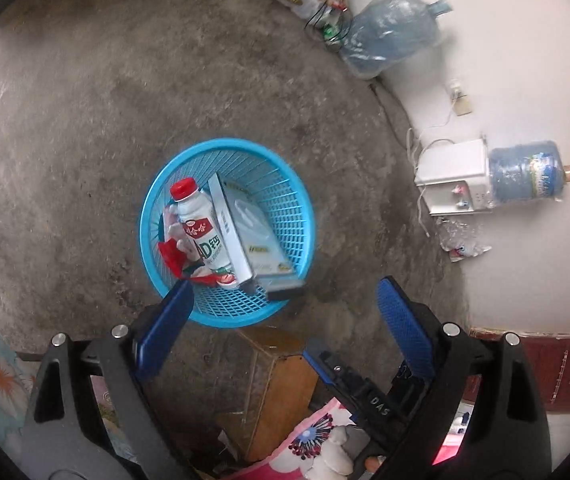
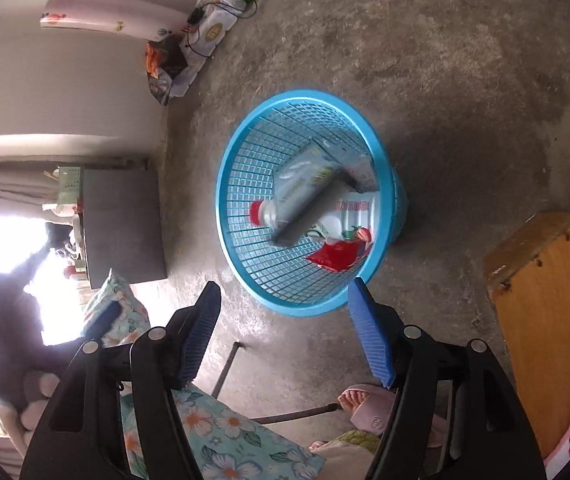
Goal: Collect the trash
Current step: 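Open both tools to drop box and bottle into the wastebasket, then move both open tools back to the snack bags on the bed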
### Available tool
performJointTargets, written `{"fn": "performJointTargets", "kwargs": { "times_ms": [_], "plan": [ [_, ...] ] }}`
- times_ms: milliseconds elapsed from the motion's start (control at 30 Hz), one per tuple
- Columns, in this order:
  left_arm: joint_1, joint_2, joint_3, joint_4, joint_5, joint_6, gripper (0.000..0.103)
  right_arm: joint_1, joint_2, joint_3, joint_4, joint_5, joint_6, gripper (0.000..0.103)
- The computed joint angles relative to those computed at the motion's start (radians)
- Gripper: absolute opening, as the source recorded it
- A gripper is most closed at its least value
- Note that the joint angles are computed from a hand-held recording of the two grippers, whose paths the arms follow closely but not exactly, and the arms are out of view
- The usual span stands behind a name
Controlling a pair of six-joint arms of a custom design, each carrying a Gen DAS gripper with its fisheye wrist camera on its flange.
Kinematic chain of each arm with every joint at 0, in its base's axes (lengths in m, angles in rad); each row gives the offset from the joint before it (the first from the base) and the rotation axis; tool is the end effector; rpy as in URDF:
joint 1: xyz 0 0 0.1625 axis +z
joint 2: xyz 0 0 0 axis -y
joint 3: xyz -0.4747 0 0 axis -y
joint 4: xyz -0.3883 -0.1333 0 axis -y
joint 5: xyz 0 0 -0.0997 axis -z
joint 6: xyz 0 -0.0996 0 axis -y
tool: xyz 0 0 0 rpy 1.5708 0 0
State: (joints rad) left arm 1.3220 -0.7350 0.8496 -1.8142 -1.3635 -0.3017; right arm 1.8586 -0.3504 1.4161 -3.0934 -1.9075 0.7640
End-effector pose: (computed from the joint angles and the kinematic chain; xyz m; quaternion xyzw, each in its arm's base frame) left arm -0.0601 -0.8610 0.3526 -0.0329 0.9920 -0.0897 0.0820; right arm 0.3133 -0.7047 -0.0547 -0.2634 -0.9242 0.2750 0.0291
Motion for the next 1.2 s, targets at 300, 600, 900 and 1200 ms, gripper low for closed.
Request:
{"fn": "performJointTargets", "kwargs": {
  "times_ms": [300, 600, 900, 1200],
  "plan": [
    [-0.046, -0.291, 0.293, -0.206, -0.132, 0.159, 0.089, 0.143, -0.014, -0.028, -0.003, -0.168, -0.195, 0.064],
    [-0.089, -0.685, 0.633, -0.427, -0.06, 0.187, 0.089, 0.314, 0.026, -0.165, 0.017, -0.234, -0.54, 0.076],
    [-0.152, -1.037, 0.851, -0.508, 0.169, 0.155, 0.089, 0.454, 0.115, -0.3, 0.004, -0.231, -0.776, 0.091],
    [-0.364, -1.33, 0.988, -0.51, 0.678, 0.089, 0.089, 0.477, 0.128, -0.363, 0.196, 0.046, -0.682, 0.091]
  ]
}}
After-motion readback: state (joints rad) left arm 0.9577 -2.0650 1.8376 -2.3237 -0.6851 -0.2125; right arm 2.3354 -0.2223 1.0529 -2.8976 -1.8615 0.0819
